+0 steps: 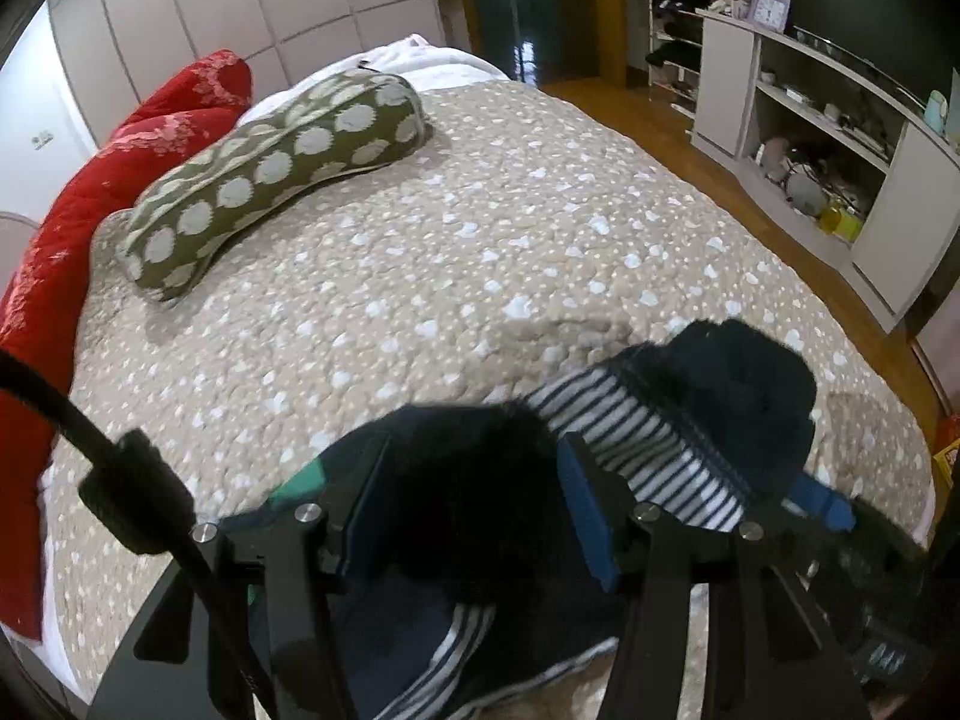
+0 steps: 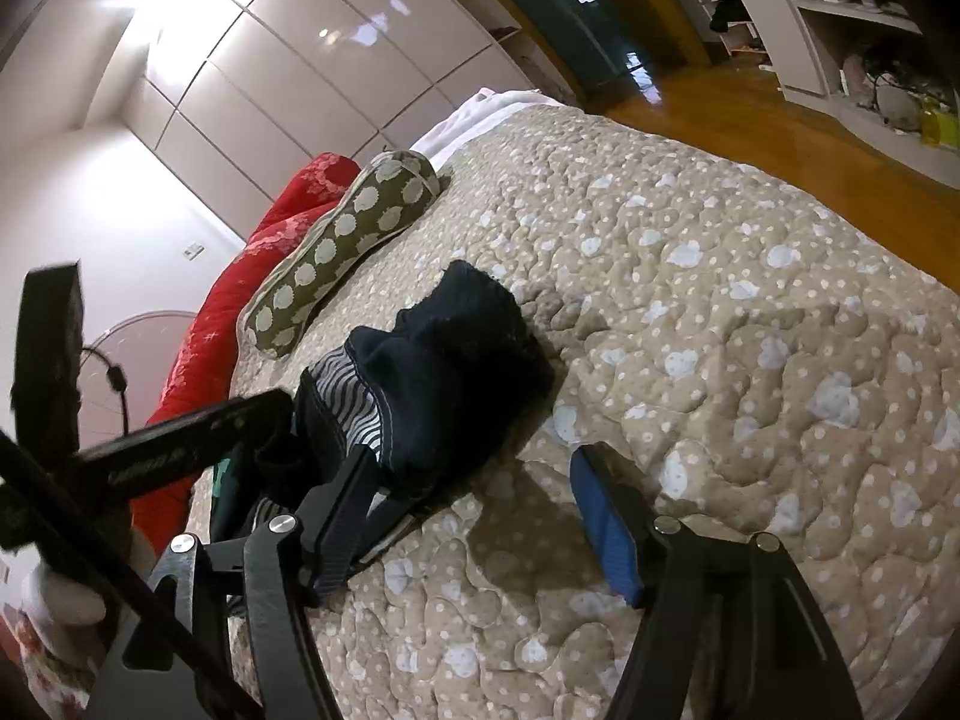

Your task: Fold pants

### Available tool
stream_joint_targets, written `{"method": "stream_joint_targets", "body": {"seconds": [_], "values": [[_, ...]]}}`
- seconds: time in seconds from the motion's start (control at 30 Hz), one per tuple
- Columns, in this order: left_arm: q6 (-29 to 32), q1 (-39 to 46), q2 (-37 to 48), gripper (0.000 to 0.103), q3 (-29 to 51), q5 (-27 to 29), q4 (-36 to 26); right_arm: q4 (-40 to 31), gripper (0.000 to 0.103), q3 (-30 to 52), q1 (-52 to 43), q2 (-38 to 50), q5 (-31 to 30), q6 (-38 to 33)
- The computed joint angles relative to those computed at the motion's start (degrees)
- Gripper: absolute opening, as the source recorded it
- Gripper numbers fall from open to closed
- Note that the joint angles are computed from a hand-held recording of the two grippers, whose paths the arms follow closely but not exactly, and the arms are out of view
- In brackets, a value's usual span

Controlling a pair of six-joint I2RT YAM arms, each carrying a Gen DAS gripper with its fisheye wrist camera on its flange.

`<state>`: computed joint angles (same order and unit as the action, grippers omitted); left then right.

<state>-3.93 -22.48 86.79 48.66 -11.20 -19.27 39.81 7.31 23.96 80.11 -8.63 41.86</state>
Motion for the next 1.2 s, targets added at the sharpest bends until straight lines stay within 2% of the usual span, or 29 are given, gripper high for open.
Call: {"method": "stream_joint_targets", "body": {"seconds": [0.1,0.17,0.37,0.43,0.53,0.57,0.6,0.67,0.7,0.8,0.97,1.1,1.2], "values": [[-0.2,2.1,5.1,0.054,6.3,7.2,-2.8,0.2,0.075,0.9,0.0,1.2,-0.5,0.4],[-0.5,4.0,11.0,0.056,13.4,14.3,-6.2,-0.4,0.077,2.6,-0.1,2.4,-1.1,0.7],[1.6,4.7,26.3,0.057,28.4,25.6,-13.7,0.2,0.08,7.1,0.9,7.5,-0.5,1.5],[3.7,3.6,30.3,0.057,32.3,28.0,-17.2,1.3,0.08,8.7,1.9,9.8,1.0,1.5],[6.2,1.3,32.9,0.057,34.7,29.3,-19.0,2.6,0.078,11.5,3.9,13.5,3.9,0.7],[6.4,0.8,33.1,0.056,35.0,29.7,-19.5,3.2,0.068,12.1,4.0,14.5,4.0,0.2],[6.4,0.6,32.9,0.04,34.7,30.3,-19.4,2.6,0.05,13.2,4.2,15.3,3.9,0.1],[6.8,0.9,30.6,0.035,32.4,31.5,-18.3,2.5,0.035,14.1,3.0,15.9,1.3,1.2],[7.1,1.6,29.3,0.034,31.2,32.5,-17.7,2.7,0.032,14.0,3.1,15.1,1.0,1.5],[6.1,5.3,23.3,0.033,26.0,37.7,-15.7,0.2,0.03,14.1,5.1,11.1,3.0,-0.4],[6.6,14.9,10.4,0.033,16.0,45.1,-14.2,-9.0,0.03,19.6,14.0,5.5,9.4,-4.5],[9.7,25.5,3.9,0.033,11.6,50.6,-15.7,-14.3,0.029,27.9,22.5,8.1,14.0,-8.2],[13.9,34.2,1.1,0.033,8.6,52.9,-16.8,-16.0,0.03,33.6,26.6,13.2,14.6,-9.6]]}}
